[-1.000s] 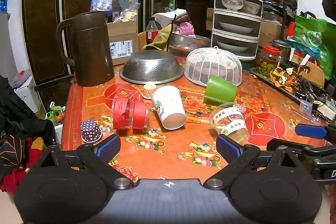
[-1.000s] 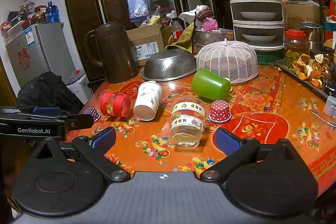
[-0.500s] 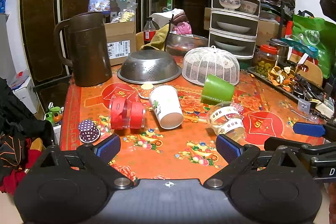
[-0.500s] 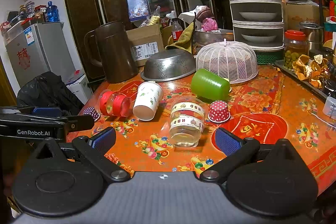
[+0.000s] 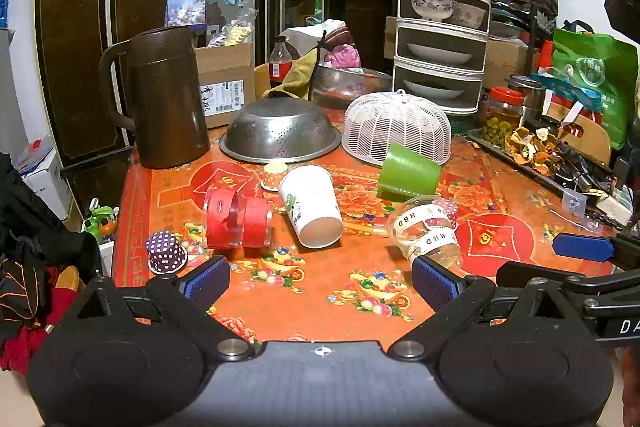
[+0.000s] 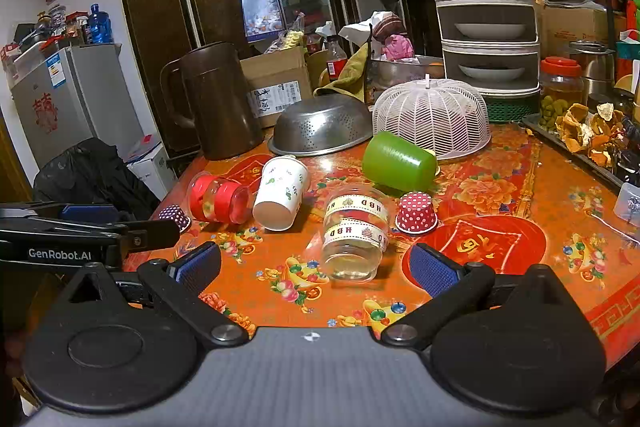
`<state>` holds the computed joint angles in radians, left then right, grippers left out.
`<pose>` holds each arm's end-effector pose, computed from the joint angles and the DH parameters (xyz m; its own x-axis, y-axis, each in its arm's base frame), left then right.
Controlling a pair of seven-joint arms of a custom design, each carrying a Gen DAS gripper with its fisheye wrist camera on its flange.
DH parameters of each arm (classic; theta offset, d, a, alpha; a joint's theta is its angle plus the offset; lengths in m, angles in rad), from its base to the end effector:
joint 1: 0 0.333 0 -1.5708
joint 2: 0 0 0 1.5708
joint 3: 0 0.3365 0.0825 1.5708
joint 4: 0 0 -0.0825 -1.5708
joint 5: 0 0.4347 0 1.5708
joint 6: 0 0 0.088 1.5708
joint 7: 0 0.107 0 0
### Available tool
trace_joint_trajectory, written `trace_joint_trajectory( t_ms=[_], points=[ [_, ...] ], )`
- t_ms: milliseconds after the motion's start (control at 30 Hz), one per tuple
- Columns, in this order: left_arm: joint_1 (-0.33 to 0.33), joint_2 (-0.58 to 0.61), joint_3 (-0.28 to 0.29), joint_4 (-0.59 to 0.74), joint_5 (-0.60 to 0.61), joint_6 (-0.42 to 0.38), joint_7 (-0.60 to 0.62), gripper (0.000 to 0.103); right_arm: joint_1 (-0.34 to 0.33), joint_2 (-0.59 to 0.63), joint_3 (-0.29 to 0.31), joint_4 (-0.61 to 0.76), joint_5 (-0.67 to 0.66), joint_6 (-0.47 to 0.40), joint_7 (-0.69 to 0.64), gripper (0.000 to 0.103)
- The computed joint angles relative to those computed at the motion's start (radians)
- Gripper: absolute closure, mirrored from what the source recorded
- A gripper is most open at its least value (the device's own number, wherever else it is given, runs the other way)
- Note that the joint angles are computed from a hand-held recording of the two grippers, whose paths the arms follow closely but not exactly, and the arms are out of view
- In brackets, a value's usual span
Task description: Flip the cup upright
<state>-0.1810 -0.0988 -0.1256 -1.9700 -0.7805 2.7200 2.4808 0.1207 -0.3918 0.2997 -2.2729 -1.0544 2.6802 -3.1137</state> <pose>0.6018 -0.1668 0.6112 -0.6010 -0.7992 0.0078 -0.4450 0.3265 -0.8339 0.4615 0.2547 0.5818 -0.2179 -0.9529 -0.2109 -0.4053 0.2850 -0.8686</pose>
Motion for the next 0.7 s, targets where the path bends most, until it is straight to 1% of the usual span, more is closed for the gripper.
trace_joint_trajectory(
  t_ms=[700],
  points=[
    [-0.002,-0.007,0.002,-0.004,-0.015,-0.015,0.012,0.004,0.002,-0.007,0.000,-0.008,0.012,-0.003,-0.009,0.001]
  ],
)
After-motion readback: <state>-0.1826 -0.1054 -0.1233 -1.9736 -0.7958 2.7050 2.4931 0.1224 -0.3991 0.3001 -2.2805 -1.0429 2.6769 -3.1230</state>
